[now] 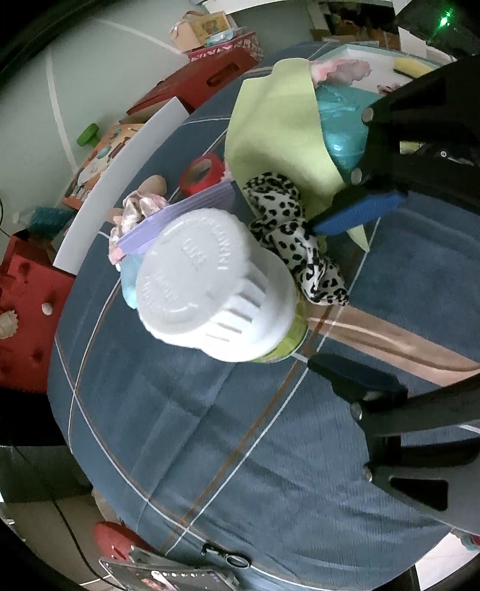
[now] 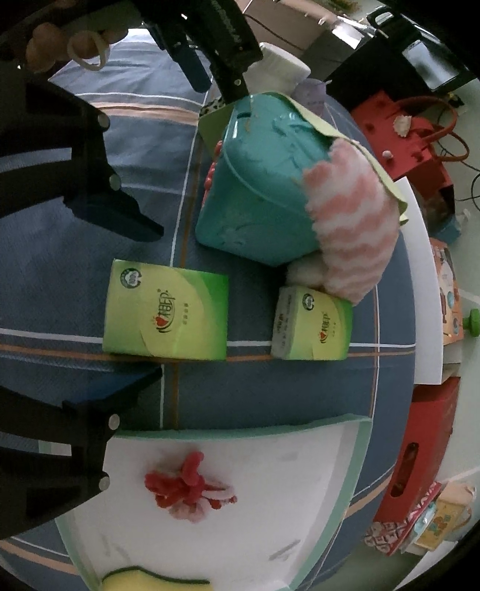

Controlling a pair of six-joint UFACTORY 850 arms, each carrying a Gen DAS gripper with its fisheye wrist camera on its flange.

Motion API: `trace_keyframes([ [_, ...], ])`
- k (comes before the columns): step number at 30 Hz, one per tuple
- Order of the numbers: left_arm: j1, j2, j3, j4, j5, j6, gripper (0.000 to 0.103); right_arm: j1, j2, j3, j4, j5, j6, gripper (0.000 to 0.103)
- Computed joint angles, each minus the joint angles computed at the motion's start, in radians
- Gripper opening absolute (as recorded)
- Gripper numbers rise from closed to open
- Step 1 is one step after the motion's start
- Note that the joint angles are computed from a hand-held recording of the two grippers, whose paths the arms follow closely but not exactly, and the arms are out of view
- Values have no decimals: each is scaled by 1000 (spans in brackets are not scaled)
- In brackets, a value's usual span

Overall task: Organize soft objects
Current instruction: 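Grasp the leopard scrunchie with the left tool while the right tool moves to the green box, then close the right tool on the small green tissue box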

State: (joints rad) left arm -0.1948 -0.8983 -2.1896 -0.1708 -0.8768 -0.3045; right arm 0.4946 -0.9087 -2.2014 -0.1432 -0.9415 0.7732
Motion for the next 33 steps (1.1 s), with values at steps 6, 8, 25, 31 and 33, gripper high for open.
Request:
trace_keyframes([
  [6, 5, 0, 5, -47, 5, 43, 43, -1, -3, 1, 3, 1, -1, 71],
  [8, 6, -3, 2, -60, 1, 57, 35, 0, -6, -4, 3, -2, -2, 71],
  [25, 10, -11, -3, -88, 5, 105, 8, 8, -47, -54, -36, -47, 5, 52],
  [31, 8, 1, 14, -87, 16, 101, 7, 6, -44, -42, -39, -30, 5, 51],
  [33, 10, 11, 29, -94, 25, 106, 7, 4, -37, -33, -37, -22, 6, 51],
])
